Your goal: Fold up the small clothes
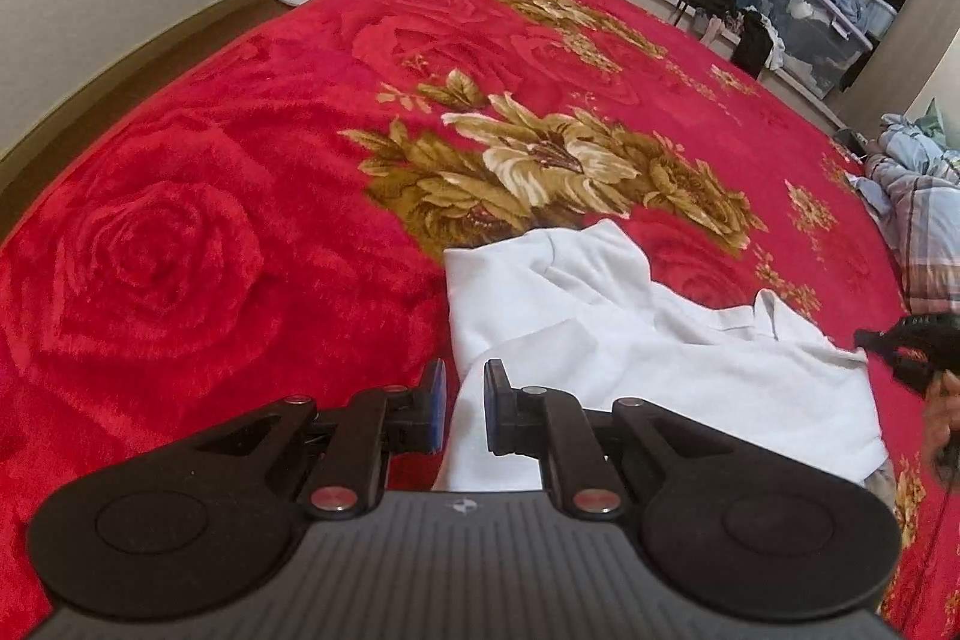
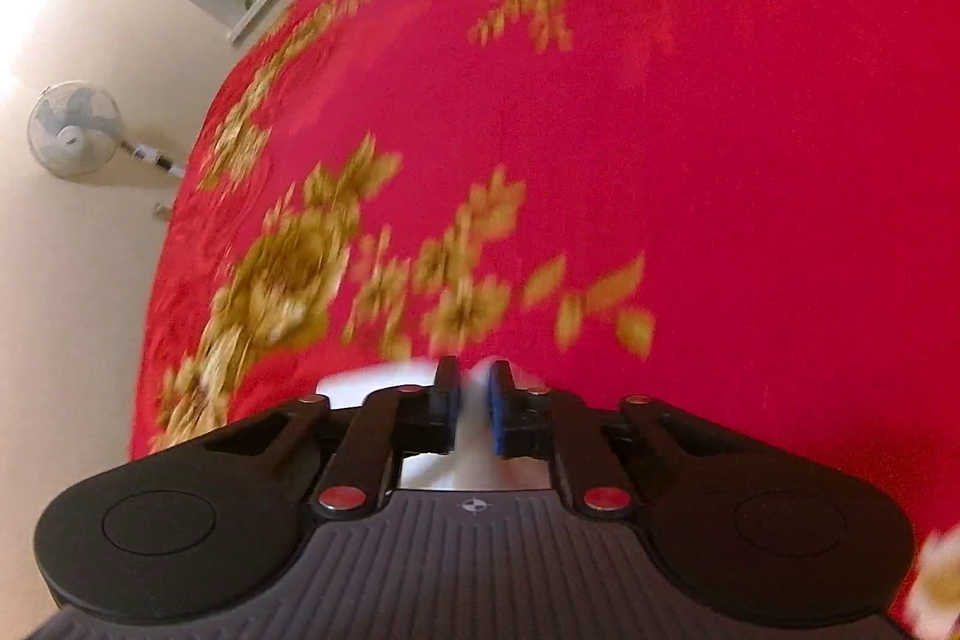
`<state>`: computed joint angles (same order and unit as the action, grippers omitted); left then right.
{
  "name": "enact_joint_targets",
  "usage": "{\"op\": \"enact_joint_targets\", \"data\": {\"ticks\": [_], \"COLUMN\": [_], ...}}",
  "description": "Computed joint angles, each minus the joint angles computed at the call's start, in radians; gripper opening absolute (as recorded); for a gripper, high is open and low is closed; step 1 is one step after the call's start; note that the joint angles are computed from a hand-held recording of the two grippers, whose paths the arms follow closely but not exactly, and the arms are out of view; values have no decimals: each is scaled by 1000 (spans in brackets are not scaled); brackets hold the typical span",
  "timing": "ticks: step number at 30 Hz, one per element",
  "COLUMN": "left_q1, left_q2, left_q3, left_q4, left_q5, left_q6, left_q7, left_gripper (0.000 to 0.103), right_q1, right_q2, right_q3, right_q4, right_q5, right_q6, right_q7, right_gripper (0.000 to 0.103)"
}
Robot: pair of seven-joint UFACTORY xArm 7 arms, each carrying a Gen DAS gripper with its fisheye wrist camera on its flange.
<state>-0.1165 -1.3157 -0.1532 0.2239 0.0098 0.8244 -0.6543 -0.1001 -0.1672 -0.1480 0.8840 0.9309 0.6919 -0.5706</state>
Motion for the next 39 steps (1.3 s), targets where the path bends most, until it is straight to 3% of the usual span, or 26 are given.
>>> {"op": "enact_joint_targets", "data": {"ticks": [2,4,8,10,11,12,14,17,19,21,22,24,27,31,32,33,34,39], "left_q1": [-3,-7,-10,-4,-3,-4,-11,-15,-14,-14,-14,-12,-12,-18,-18,-19,-18,-10], "left_q2": [0,-2,-9,-24,-32,-40,-49,-54,-55,-52,-51,-45,-46,-45,-45,-51,-53,-71], "left_q3": [9,17,24,26,28,30,30,26,26,26,27,31,43,66,69,70,71,77], "left_q4": [1,2,2,1,0,-2,-3,-3,-6,-8,-8,-8,-9,-15,-17,-20,-22,-37], "left_q5": [-3,-7,-12,-15,-16,-19,-22,-25,-28,-30,-30,-31,-37,-65,-70,-75,-78,-92], "left_q6": [-4,-6,-1,12,18,23,28,36,38,36,35,35,32,39,45,54,58,83], "left_q7": [5,12,27,27,28,31,41,49,51,54,55,61,69,77,77,77,79,79], "left_gripper": [13,13,12,13,13,13,13,13,13,13,13,13,13,20,20,20,20,23], "right_q1": [20,-21,-10,-19,-22,-23,-23,-5,12,16,14,6,-12,-6,-11,-18,-25,-65], "right_q2": [11,31,-22,-78,-101,-120,-132,-93,-41,7,18,34,16,-128,-179,-232,-280,-457], "right_q3": [0,37,-24,-42,-49,-57,-55,-21,-9,-7,-3,5,10,-57,-67,-77,-89,-132], "right_q4": [23,59,70,32,11,-9,-34,-47,-14,27,35,57,64,-13,-49,-86,-119,-252], "right_q5": [-19,-123,-80,-105,-116,-134,-181,-223,-207,-143,-99,-52,-108,-74,-98,-128,-157,-255], "right_q6": [-107,-137,22,106,130,157,184,134,95,57,8,-86,-117,47,84,120,168,326], "right_q7": [-21,54,-79,-117,-128,-145,-155,-131,-120,-97,-85,-42,-2,-177,-188,-182,-162,-28], "right_gripper": [0,0,3,18,30,35,35,35,21,4,0,0,0,7,16,26,28,28]}}
